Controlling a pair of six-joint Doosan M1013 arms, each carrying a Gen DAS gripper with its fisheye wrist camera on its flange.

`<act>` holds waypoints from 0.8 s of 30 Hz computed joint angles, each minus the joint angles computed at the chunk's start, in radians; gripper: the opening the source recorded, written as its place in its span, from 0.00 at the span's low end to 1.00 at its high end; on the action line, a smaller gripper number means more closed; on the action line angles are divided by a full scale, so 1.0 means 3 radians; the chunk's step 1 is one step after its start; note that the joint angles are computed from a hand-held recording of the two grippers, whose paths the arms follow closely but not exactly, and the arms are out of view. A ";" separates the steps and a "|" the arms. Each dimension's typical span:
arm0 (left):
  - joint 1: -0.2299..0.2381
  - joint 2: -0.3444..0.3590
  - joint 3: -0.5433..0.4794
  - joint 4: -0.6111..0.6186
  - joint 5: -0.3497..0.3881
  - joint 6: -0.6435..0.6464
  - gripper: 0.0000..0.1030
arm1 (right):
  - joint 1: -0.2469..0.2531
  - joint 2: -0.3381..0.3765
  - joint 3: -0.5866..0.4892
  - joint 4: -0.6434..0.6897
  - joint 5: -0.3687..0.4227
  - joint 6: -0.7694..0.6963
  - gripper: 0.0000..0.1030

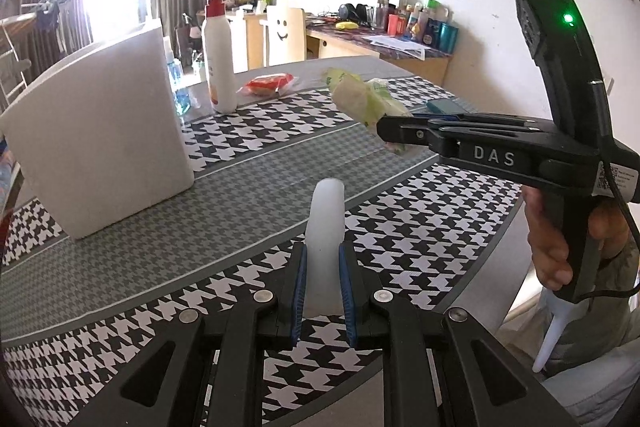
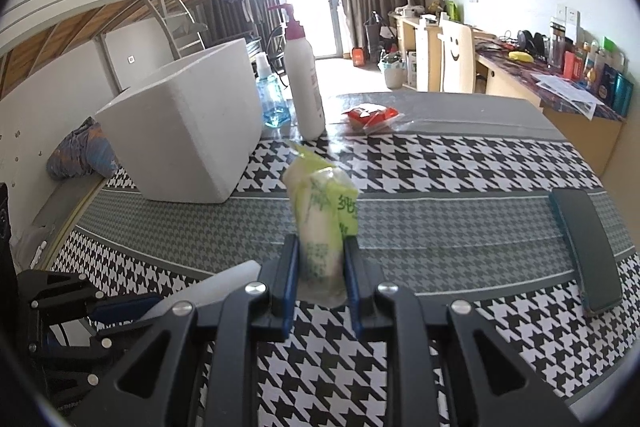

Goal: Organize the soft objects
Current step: 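Lift the foam stick with the left gripper while the right gripper lifts the wipe pack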

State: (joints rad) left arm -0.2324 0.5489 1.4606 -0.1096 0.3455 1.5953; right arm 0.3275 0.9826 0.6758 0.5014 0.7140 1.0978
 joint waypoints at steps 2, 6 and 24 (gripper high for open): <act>-0.0001 0.0008 -0.0014 0.0011 -0.0002 -0.0014 0.17 | -0.0008 -0.0008 0.0017 0.0030 -0.0022 -0.0018 0.24; -0.0008 0.0009 -0.0022 0.0005 -0.0014 0.0000 0.17 | -0.0015 -0.0056 0.0122 0.0042 -0.0118 -0.0024 0.24; -0.0033 0.0036 -0.0174 0.0283 -0.0148 -0.0168 0.17 | -0.0058 -0.0190 0.0359 0.0141 -0.0356 0.0013 0.24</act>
